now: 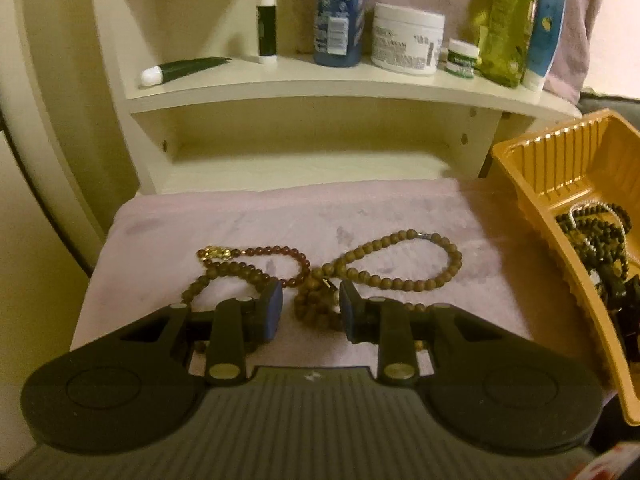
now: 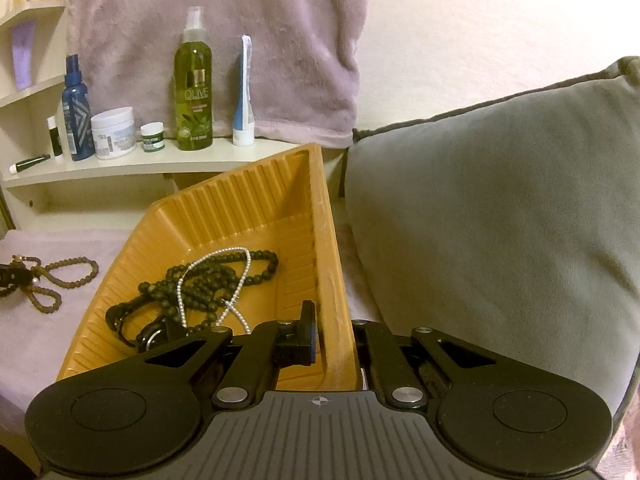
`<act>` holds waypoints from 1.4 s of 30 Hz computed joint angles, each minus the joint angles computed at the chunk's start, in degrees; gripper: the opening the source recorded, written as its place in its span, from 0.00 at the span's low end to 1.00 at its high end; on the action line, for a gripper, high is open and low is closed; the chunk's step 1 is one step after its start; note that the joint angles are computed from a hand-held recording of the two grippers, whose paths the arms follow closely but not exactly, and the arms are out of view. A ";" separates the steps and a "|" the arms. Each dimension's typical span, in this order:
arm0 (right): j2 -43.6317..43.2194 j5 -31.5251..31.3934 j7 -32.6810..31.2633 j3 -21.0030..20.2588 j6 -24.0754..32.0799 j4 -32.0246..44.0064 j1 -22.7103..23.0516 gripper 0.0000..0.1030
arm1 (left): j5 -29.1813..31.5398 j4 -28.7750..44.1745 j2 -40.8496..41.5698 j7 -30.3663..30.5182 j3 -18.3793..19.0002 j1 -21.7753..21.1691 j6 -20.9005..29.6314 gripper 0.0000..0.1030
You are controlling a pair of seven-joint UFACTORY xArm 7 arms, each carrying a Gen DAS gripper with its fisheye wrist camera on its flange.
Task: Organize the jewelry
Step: 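Move the left tool to the brown beaded necklace and grasp it, then lift the brown beaded necklace and carry it over the orange tray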
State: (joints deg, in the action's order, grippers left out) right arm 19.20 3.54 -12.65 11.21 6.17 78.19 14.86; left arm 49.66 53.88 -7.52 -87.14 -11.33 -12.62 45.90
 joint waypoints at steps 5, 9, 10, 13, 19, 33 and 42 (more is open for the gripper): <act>0.14 -0.27 0.28 -0.42 0.24 0.22 0.31 0.05 | -1.42 0.30 0.85 4.56 1.02 0.20 -2.20 0.23; 0.19 -0.36 0.44 -0.47 0.22 0.16 0.31 0.05 | -3.62 0.16 0.57 7.34 1.20 0.25 -3.09 0.16; 0.18 -0.38 0.45 -0.47 0.13 0.11 0.31 0.05 | -4.01 -0.30 0.12 7.44 1.22 0.31 -3.65 0.15; 0.23 -0.40 0.39 -0.40 0.10 0.15 0.25 0.05 | -5.05 -1.35 -1.11 7.92 0.85 0.52 -4.36 0.08; 0.20 -0.41 0.37 -0.34 0.12 0.12 0.18 0.05 | -5.45 -2.18 -2.20 8.49 -0.08 1.38 -3.78 0.01; 0.34 -0.69 0.75 -0.55 -0.01 0.20 0.41 0.05 | -3.61 -2.21 -1.81 6.79 0.41 2.80 -6.73 0.08; 0.49 -0.81 0.89 -0.69 0.16 0.44 0.54 0.05 | -4.79 -0.76 0.67 8.16 1.10 2.26 -5.59 0.12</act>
